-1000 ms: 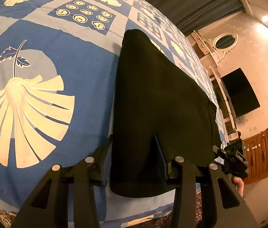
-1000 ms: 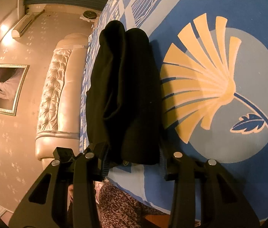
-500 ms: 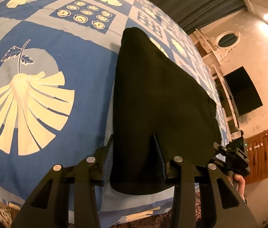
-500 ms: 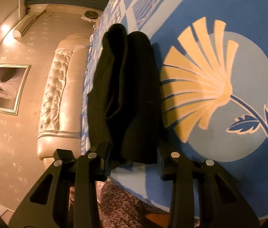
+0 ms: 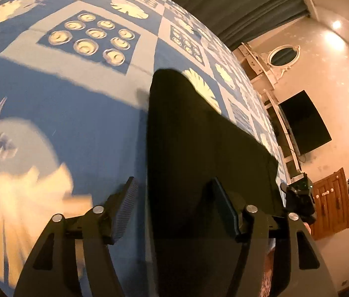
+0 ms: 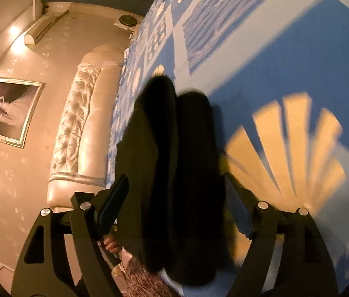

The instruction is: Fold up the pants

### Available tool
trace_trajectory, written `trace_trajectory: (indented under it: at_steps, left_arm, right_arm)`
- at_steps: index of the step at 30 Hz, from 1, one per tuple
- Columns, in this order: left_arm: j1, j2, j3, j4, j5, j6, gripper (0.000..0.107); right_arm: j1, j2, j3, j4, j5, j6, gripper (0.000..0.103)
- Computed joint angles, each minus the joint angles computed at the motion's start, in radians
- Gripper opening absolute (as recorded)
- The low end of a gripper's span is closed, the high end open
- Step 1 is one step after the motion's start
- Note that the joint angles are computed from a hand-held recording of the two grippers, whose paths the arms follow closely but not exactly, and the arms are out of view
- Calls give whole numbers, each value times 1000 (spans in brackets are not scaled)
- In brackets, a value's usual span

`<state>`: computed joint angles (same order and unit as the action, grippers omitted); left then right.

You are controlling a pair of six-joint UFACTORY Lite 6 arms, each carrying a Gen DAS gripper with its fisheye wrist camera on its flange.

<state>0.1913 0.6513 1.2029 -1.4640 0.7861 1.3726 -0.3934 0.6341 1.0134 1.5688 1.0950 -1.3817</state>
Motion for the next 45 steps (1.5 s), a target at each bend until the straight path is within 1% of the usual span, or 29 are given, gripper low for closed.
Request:
trace_trajectory:
  at_steps: [1, 2, 3, 4, 5, 6, 7, 10, 14, 20, 24, 28, 33, 37, 41, 45]
  left_arm:
    - [-9, 24, 37, 11, -1, -14, 65]
    - [-25, 55, 85, 28, -26, -39, 66]
    - [-34, 81, 117, 41, -39, -52, 67]
    - [-40, 110, 143, 51, -47, -55, 68]
    - [-38, 122, 146, 40, -46, -34, 68]
    - [-35, 122, 138, 21, -41, -6, 68]
    - [-35, 112, 120, 3, -43, 24, 68]
    - [-30, 83, 68, -43, -47, 88, 68]
    - [-36, 96, 100, -18, -46, 46, 70]
    - [-46, 55, 57, -30, -80, 57, 72]
    - [-54, 17, 16, -41, -112, 63, 73]
    - [-60, -25, -33, -47, -144, 74, 78]
    - [-52, -65, -87, -63, -152, 60, 81]
    - [-49, -121, -152, -75, -173, 51, 85]
    - [-59, -200, -240, -116, -225, 83, 86]
    - [-56, -282, -326, -133, -260, 91, 86]
  right_arm:
    - [15, 31, 53, 4, 6, 28, 81]
    - [22, 52, 89, 2, 8, 46, 81]
    - [30, 70, 123, 0, -1, 57, 68]
    - [43, 81, 154, -18, -43, 72, 50]
    - [40, 111, 188, -50, -66, 103, 39]
    - [27, 151, 210, -40, -46, 116, 36]
    - [18, 168, 217, -30, -23, 112, 35]
    - [10, 169, 209, -23, -11, 77, 36]
    - [5, 174, 206, -10, 11, 68, 40]
    - [-21, 140, 115, 29, 57, 25, 43]
    - [-61, 92, 20, 23, 72, -22, 46]
    - [-91, 44, -74, 17, 93, -65, 51]
    - [-124, -12, -182, 9, 109, -120, 54]
    - [-139, -55, -246, 10, 106, -139, 57]
    - [-142, -116, -312, 10, 83, -156, 61]
    - [-140, -169, -369, 24, 68, -167, 68]
